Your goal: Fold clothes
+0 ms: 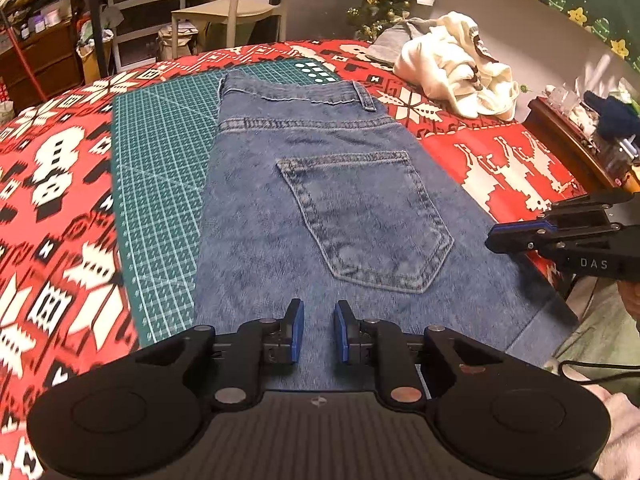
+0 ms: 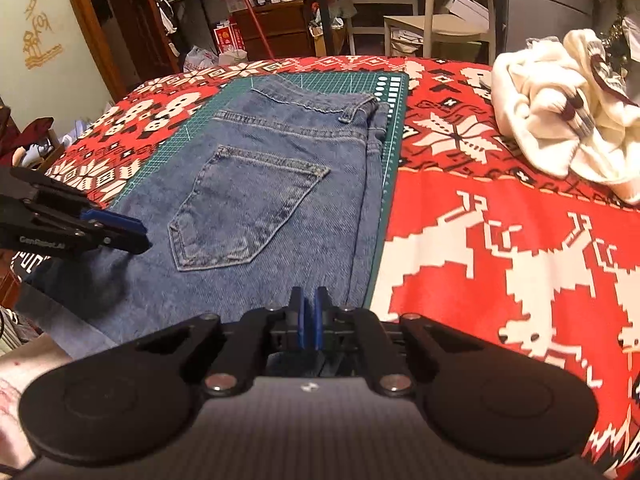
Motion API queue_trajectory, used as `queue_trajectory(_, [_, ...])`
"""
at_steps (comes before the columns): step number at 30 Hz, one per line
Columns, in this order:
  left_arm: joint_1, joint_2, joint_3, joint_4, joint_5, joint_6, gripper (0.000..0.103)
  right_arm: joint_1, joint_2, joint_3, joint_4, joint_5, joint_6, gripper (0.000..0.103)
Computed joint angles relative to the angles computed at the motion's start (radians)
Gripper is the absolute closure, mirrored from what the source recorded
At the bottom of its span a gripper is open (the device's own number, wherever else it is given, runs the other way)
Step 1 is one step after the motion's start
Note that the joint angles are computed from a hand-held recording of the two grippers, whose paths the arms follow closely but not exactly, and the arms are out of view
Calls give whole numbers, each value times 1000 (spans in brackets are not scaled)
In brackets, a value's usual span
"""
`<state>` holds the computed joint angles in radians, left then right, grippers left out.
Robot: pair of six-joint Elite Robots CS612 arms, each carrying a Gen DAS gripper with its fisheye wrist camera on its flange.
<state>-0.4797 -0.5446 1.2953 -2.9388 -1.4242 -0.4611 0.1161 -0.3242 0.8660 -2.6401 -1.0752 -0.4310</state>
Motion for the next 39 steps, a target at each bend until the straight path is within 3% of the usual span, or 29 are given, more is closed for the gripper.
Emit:
queue_trajectory(5, [-10, -17, 26, -2, 29, -4, 85, 1, -27, 42, -18, -33, -23, 99])
queue_trajectory(7, [-5, -16, 32, -58, -7, -25, 85, 1, -38, 60, -42, -29, -12, 92])
queue_trajectory(10, [-3, 3, 1, -106, -39, -32, 85, 5, -41, 65, -66, 11, -6, 92])
queue_trajectory(14, [-11, 38, -73, -67, -56, 17, 85, 29, -33, 49, -45, 6, -74, 92])
queue_trajectory(17, [-10, 55, -101, -34, -111, 0, 85, 45, -29, 43, -30, -11, -130, 92])
queue_trajectory(23, [-30, 36, -58, -25, -53, 47, 85, 33, -48, 101, -61, -12, -114, 94])
queue_trajectory(32, [-28, -16, 40, -39, -14, -13, 85, 5, -88, 181, -77, -15, -100, 95])
queue_trajectory(39, [-14, -34, 63, -78, 23, -57, 85, -1, -88, 168, -125, 10, -18, 93])
